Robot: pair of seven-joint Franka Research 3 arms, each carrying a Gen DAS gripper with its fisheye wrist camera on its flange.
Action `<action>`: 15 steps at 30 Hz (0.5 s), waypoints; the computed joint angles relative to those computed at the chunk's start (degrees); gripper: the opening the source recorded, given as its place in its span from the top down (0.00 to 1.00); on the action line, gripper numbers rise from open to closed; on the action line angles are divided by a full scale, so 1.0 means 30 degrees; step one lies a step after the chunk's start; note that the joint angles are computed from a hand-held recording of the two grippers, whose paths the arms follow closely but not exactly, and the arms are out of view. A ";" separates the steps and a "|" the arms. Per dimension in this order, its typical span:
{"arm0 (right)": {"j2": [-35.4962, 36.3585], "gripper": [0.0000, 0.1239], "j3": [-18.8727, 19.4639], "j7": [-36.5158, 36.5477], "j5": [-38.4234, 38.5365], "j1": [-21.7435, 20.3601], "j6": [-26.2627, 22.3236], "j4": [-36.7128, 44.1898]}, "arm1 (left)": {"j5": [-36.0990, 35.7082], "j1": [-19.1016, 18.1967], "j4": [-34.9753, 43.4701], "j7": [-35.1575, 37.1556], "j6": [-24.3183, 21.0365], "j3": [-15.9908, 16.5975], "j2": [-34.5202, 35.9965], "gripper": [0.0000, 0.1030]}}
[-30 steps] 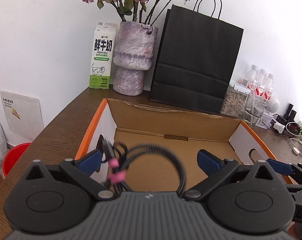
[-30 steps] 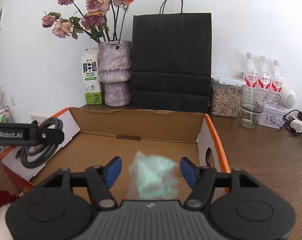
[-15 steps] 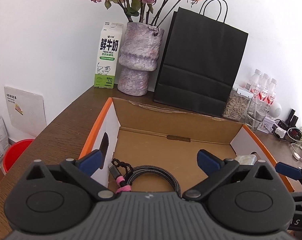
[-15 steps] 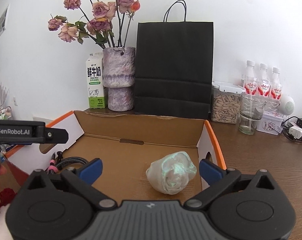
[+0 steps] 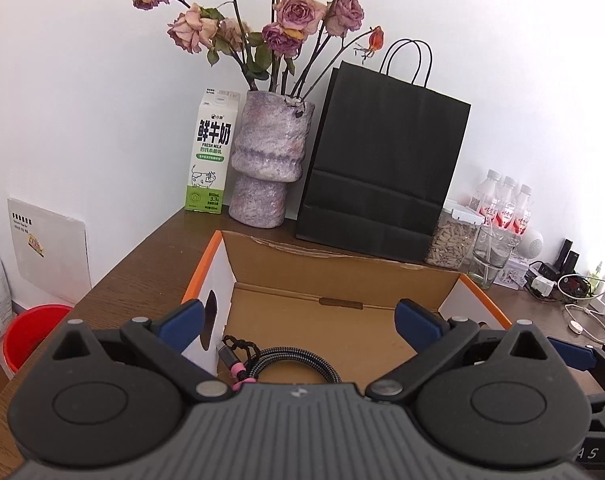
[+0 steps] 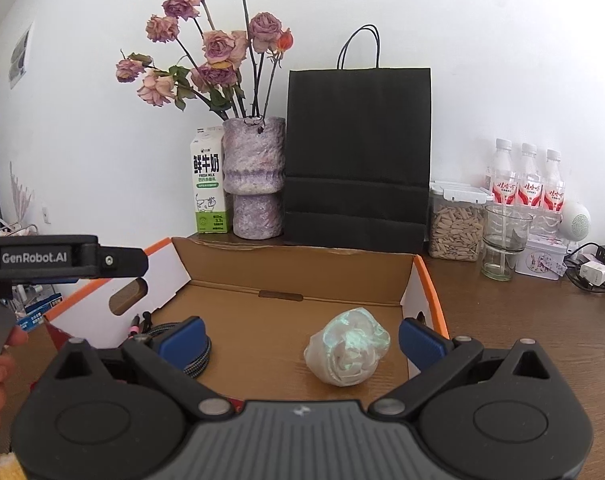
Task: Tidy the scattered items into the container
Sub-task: 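Carry the bag and cable into the cardboard box and open both tools, then grasp the navy blue pouch with the right tool while the left tool grasps the plush sheep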
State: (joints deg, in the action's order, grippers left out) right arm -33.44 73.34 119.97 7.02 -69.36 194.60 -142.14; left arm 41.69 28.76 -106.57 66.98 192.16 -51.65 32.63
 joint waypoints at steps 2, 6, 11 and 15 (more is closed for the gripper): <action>-0.0099 0.17 -0.0307 -0.0079 -0.0006 0.0516 0.0149 -0.0323 | -0.0005 0.0069 -0.0687 -0.0455 0.0842 0.0409 -0.0742 0.00; -0.0492 0.17 -0.0877 -0.0252 0.0264 0.1582 -0.0016 -0.1045 | 0.0890 0.0697 -0.2022 -0.1784 0.1945 0.0684 -0.1879 0.00; -0.2096 0.17 -0.1994 0.0086 0.0735 0.3720 -0.0356 -0.2566 | 0.2722 0.1893 -0.3701 -0.3426 0.2922 0.0695 -0.3300 0.00; -0.3424 0.17 -0.3282 0.0443 0.0957 0.6185 -0.0888 -0.4088 | 0.5516 0.3578 -0.4899 -0.5630 0.3387 0.0118 -0.4324 0.00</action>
